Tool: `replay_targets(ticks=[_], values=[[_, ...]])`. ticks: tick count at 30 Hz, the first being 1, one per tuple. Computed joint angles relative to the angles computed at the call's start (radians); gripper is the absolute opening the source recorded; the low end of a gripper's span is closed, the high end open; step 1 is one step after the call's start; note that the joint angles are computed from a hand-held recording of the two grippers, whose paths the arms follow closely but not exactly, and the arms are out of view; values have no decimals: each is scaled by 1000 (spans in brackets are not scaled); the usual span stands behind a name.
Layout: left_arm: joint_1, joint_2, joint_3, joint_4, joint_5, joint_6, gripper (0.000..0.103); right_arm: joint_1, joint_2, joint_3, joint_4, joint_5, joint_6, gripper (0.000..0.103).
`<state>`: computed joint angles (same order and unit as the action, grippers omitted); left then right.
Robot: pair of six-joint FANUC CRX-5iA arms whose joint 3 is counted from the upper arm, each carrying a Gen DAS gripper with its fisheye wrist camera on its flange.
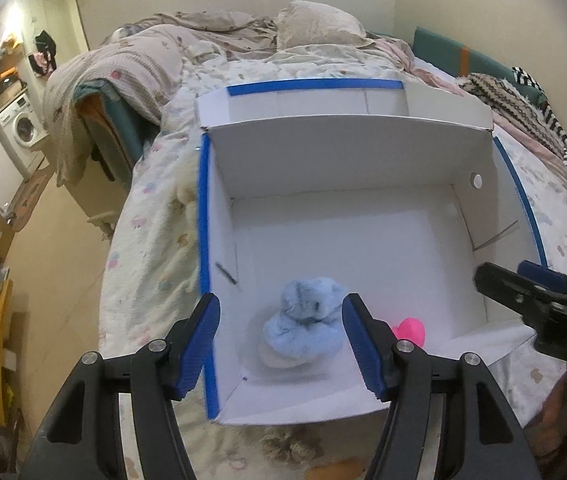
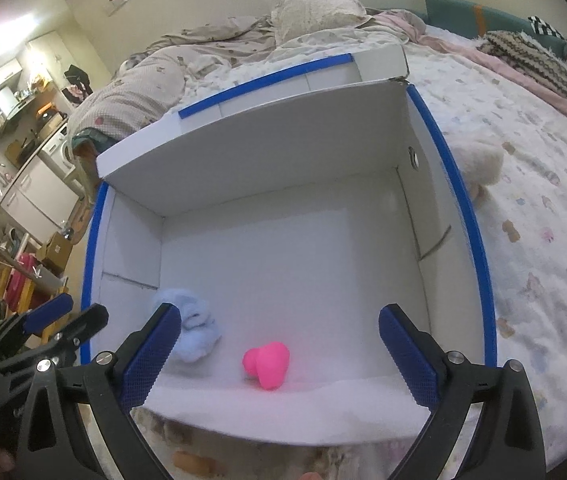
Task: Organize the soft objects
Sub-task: 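Withdraw both tools from the box toward the remaining items, then grasp the brown lace scrunchie with the left tool while the right tool grasps the cream scrunchie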
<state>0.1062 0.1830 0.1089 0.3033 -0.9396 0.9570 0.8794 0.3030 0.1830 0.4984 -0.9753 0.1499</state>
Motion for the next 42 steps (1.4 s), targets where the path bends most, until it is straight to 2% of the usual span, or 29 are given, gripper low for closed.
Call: replay_targets(ticks=[5,10,12,15,21,24,30,42], values=[[38,-39,-44,8,10,-2,60,24,-34,-34,22,4,-26,103],[75,-85,-88,1,21,7,60,51,-70,-74,-15,33,-42,103],[91,-105,-112,2,28,8,60,68,-71,-73,-8,15,-36,103],[115,-118,-133,11,9,6,60,89,-62,-60,0,-33,-22,103],[149,-117,-149,2,-49,20,60,102,-76,-78,-28,-39,-20,103],[155,-98,-139,-10,-91,37,60,102,-78,-78,-53,-52,-18,103],[142,-7,-72,-31,-249,76,61,84,-85,-83,-120,-37,-31,103],[58,126,2,-116,-334,193,61,39,-123,-128,-273,27,-37,103]])
